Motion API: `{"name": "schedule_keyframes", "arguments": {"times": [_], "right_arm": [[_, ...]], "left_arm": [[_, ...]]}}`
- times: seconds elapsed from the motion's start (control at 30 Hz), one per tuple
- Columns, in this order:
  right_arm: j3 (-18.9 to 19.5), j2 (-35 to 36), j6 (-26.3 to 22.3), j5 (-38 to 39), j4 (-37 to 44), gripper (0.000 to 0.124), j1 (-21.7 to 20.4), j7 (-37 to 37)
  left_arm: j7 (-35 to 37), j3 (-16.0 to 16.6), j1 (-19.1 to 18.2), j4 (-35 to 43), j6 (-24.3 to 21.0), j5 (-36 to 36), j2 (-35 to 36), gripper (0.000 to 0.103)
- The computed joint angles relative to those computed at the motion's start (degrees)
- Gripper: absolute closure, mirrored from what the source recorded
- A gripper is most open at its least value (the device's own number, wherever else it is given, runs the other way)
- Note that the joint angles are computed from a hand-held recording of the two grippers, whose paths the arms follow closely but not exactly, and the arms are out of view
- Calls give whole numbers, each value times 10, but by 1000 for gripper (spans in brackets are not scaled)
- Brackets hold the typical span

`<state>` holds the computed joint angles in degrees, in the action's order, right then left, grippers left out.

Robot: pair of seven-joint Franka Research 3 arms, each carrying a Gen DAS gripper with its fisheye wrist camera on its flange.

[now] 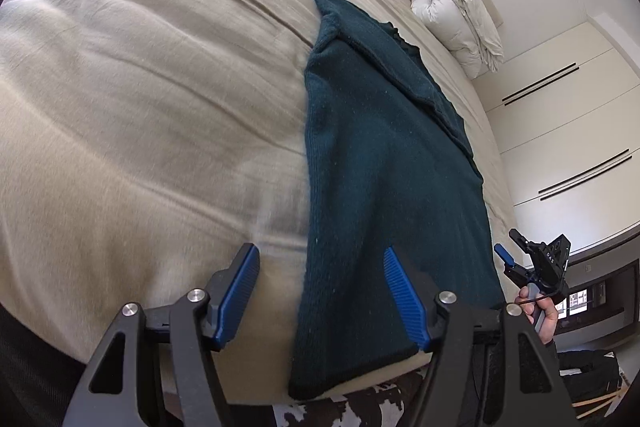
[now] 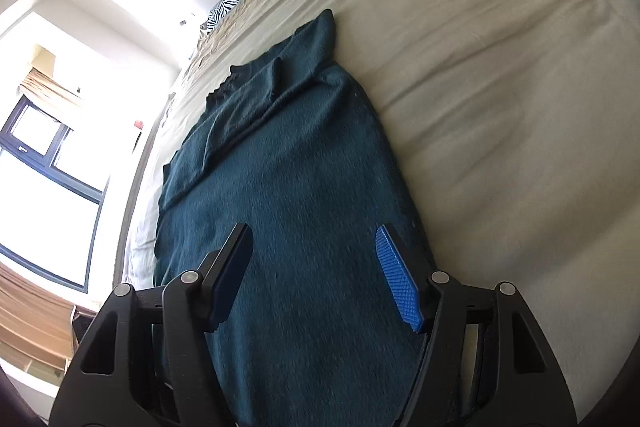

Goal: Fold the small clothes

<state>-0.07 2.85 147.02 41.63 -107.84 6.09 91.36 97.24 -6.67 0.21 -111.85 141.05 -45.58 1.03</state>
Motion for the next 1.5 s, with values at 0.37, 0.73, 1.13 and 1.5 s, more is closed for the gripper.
{"name": "schedule_keyframes", "arguments": {"times": [0.37,0.73,1.13,1.5], "right_arm": [[-18,-124,-4,-25,-143,60,2,21],[-33,-177,-57,-95,-182,60,-14,55],[-36,-177,-129,-93,-169,77,-12,36],[-34,-163,-149,-64,-163,110,-8,22]], "left_arm": [[33,7,-16,-38,-41,-17,-30,40],[38,5,-16,-29,-58,-14,-21,49],[22,7,-15,-32,-67,7,-26,71],[23,13,-13,-40,-81,5,-32,84]]}}
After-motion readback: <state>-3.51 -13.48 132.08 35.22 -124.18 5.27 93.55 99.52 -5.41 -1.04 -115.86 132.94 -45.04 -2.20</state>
